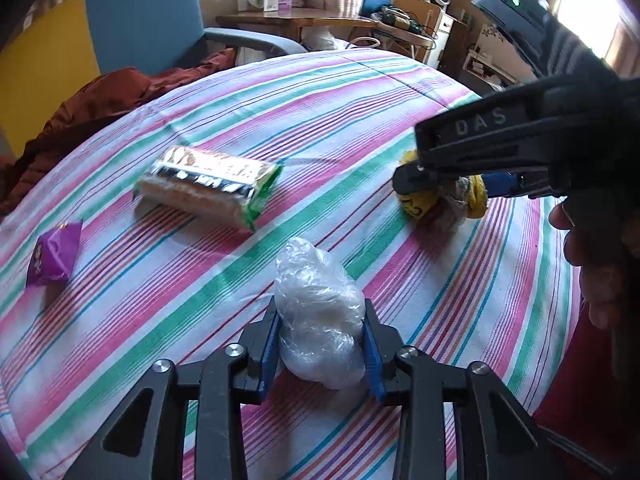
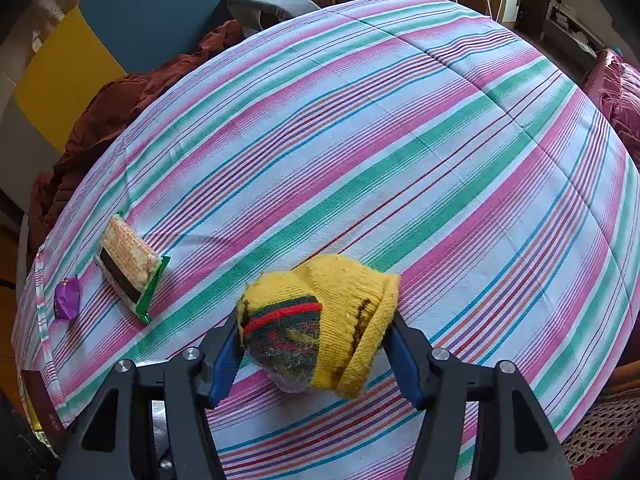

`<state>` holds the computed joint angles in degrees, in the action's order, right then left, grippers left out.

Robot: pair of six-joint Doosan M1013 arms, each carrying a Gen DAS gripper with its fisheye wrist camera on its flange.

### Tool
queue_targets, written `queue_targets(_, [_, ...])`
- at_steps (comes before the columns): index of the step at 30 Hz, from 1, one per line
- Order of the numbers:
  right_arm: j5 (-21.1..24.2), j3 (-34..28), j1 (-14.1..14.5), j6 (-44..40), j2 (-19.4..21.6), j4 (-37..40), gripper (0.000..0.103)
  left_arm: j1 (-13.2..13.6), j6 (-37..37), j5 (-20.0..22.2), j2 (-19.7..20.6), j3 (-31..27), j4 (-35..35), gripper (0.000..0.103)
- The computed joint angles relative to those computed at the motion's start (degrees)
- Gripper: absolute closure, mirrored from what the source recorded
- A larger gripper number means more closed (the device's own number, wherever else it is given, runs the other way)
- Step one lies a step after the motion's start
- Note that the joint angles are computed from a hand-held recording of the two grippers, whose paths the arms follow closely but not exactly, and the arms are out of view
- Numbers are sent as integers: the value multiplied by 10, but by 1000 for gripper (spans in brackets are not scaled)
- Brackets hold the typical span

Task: Organize objects
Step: 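Lift the yellow knitted ball and clear plastic bag off the cloth with both tools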

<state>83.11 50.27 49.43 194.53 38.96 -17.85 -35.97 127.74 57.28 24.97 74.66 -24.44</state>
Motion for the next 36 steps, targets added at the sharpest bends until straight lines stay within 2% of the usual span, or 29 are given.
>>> queue_targets(3, [9, -6, -1, -10, 4, 4, 38, 10, -22, -5, -7, 10, -11, 70])
queue_targets(8, [11, -6, -2, -14, 4, 3, 38, 28, -43, -36, -29, 42, -3, 70])
queue_targets(14, [5, -3, -2, -21, 2, -3, 38, 43, -100, -116, -64, 97, 48, 68])
queue_targets(17, [-27, 11, 0, -30, -6, -12, 40, 52, -127, -136, -72, 111, 60, 68])
queue_targets(22, [-54, -21, 2, -74, 7, -28, 41, 60, -135, -154, -80, 126, 62, 67])
queue_targets(27, [-48, -19, 11, -77, 4, -28, 41, 62, -118, -165, -83, 134, 50, 67])
queue_targets(36, [-44, -20, 2, -74, 9, -25, 41, 64, -115, -160, -82, 132, 46, 67])
